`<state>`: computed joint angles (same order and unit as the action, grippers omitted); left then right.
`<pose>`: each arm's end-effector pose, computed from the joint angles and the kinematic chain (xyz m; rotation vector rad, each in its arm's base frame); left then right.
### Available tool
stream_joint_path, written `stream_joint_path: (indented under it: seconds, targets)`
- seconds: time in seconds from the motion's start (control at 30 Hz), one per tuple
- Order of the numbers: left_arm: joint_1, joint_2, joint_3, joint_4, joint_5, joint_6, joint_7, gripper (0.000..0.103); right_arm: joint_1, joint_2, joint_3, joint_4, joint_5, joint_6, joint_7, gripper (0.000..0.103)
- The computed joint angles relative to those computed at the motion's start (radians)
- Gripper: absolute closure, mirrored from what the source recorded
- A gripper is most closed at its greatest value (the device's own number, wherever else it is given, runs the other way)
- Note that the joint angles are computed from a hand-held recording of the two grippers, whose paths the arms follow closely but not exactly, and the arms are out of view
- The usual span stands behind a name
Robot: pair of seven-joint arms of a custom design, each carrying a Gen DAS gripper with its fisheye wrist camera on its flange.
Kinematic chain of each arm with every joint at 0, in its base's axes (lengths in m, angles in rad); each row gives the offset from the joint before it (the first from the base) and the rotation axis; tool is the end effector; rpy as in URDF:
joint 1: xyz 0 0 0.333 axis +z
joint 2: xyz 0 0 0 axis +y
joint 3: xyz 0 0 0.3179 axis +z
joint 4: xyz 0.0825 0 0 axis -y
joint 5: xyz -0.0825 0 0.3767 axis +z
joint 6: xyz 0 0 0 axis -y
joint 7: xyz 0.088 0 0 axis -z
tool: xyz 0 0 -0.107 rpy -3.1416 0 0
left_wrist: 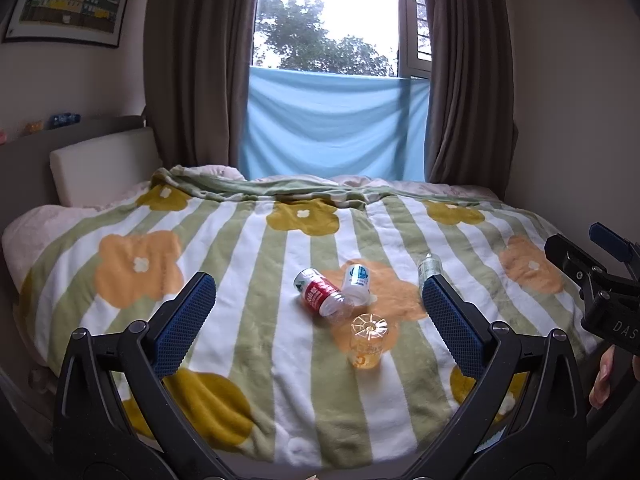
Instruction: Flip cup upside down
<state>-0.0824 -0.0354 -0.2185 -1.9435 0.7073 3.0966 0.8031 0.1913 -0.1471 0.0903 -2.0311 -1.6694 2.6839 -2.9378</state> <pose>0.5370 -0.2255 0.6288 -1.3438 1.6863 -1.1892 0.5153 0.1847 0.5767 -1.2987 1.5168 -1.2377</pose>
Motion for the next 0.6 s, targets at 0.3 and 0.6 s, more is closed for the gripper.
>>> stream_joint_path:
  seconds: [0.3, 0.6]
  targets:
    - [0.008, 0.005, 0.001, 0.016, 0.158, 0.007, -0.137, 0.000, 0.001, 0.000, 0.000, 0.000, 0.003, -0.001, -0.001, 0.000]
    - [0.003, 0.003, 0.005, 0.010, 0.154, 0.019, -0.132, 0.000, -0.002, -0.003, -0.001, -0.007, 0.000, 0.003, 0.005, 0.000]
